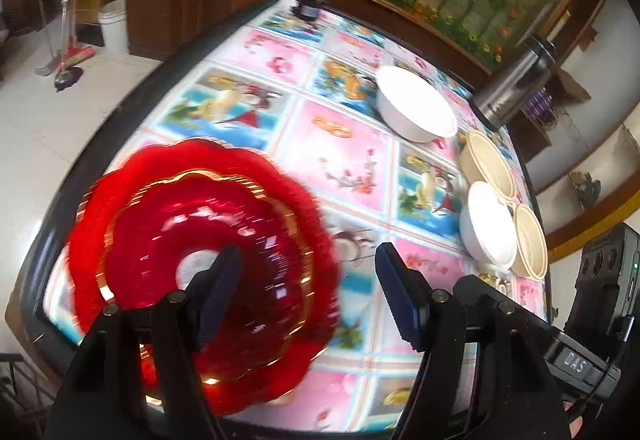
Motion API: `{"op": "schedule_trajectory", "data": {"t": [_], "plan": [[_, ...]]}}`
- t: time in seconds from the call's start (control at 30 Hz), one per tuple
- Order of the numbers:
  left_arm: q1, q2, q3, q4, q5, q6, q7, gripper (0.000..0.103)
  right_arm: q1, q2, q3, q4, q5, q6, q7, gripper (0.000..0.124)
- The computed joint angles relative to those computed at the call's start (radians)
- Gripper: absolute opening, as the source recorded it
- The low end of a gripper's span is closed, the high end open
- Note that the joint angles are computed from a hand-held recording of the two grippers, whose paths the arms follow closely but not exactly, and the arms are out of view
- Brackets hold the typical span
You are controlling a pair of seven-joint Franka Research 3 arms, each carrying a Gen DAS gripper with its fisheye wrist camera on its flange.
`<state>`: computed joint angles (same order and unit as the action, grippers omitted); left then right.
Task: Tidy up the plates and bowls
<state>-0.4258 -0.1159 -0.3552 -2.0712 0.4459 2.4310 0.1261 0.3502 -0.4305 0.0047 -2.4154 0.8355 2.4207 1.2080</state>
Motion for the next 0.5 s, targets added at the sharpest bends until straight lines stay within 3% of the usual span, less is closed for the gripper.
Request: {"op": "schedule_trajectory", "data": {"t": [0.2,0.5], "plan": [[-0.007,0.113,0.010,0.129,0.015,-0.007,0.036,0.069,-0.033,0.021,-0.051,0.035,0.040,-0.037,-0.028,0.081],[-0.048,0.286,0.036,0.327,0.006,-0.018,0.125,0.069,-0.132,0.039,-0.083,0.097,0.015,-0.025,-0.016,0.081]]}}
